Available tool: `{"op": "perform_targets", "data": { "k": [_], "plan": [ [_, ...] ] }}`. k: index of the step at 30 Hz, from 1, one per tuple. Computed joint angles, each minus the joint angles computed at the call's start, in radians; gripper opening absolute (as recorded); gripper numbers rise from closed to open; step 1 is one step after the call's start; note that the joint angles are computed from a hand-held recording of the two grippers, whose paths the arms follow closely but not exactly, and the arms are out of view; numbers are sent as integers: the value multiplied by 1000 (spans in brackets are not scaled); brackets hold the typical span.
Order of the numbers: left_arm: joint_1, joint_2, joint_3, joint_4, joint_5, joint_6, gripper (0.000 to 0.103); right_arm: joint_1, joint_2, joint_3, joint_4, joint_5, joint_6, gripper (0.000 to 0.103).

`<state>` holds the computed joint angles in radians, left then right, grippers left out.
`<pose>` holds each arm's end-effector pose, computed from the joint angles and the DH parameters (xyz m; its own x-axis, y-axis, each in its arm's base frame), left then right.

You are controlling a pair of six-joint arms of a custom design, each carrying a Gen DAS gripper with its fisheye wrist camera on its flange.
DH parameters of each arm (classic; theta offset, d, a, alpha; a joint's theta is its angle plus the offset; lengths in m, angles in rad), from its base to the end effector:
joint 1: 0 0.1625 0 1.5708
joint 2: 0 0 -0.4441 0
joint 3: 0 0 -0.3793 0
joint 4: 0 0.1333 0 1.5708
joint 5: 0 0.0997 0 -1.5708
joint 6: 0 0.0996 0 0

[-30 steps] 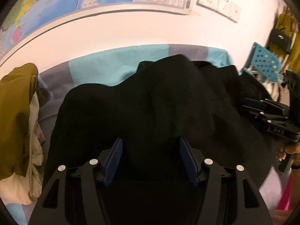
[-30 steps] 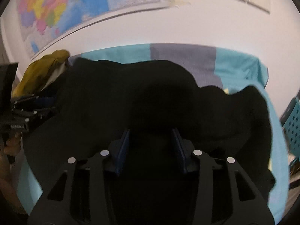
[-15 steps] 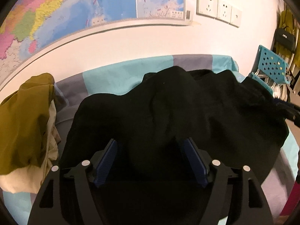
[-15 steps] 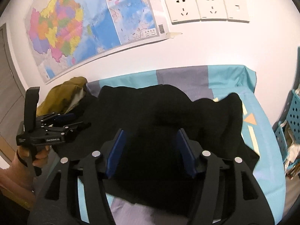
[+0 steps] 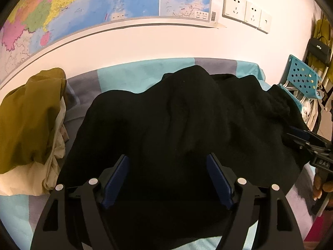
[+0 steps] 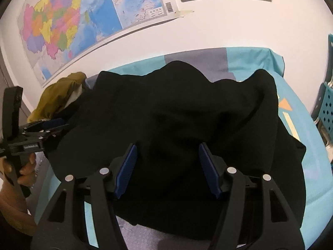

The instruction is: Fold large clothes

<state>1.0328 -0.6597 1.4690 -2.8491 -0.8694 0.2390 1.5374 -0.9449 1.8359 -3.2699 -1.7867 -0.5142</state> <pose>-0.2075 -0.7332 0.1373 -0.6744 0.3183 -0.6662 0.6348 0.7109 -0.3029 0.0906 -0.6412 0.2323 -0.8568 -0.1764 0.4845 -0.4575 0.6934 -0.5567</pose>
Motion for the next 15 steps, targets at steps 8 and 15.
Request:
{"op": "perform_targets", "data": {
  "k": [8,15],
  "plan": [
    [6,-67,85,-39,-45,-37,76,7,-55,63,-22,19,24,65],
    [32,-173,199,-2,-139,-114,78,96,-62,125,-36,31,-209,81]
  ]
}}
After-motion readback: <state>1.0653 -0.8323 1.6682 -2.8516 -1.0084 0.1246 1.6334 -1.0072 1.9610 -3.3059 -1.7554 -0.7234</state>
